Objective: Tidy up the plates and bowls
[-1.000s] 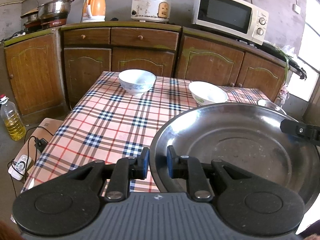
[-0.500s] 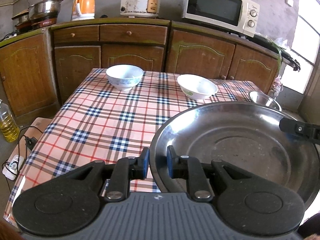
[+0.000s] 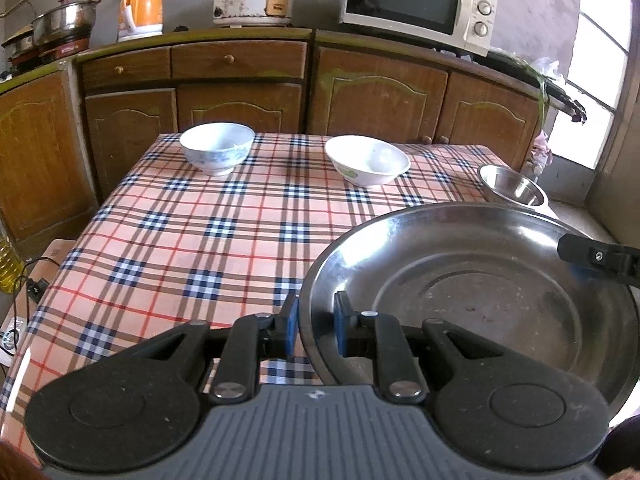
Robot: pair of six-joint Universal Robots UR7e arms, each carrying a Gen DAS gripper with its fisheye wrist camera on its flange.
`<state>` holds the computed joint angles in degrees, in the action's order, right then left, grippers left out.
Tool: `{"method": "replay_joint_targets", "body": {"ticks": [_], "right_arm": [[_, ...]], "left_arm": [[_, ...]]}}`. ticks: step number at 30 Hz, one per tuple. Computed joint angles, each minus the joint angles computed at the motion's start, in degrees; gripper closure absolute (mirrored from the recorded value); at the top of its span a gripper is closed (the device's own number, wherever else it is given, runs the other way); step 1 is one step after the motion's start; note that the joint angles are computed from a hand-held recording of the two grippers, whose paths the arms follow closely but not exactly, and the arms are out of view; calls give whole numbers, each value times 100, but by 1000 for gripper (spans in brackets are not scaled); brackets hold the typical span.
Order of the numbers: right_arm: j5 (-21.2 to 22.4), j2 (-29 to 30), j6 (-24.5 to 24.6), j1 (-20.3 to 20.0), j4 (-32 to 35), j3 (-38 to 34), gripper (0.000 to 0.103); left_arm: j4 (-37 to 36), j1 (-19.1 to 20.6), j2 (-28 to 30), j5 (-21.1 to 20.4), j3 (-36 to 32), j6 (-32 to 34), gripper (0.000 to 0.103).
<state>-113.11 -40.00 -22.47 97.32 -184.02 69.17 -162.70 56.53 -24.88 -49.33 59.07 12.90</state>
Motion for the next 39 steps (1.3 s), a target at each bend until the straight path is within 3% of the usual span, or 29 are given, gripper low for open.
{"method": "replay_joint_targets", "body": {"ticks": [16,39], "right_arm": [[20,-178,197,-236,-148,247,81],[1,-45,467,-538,231,57,81]], "left_arm": [[368,-26,305,-72,-357,86,84],[1082,68,834,14,-1097,15,84]]}}
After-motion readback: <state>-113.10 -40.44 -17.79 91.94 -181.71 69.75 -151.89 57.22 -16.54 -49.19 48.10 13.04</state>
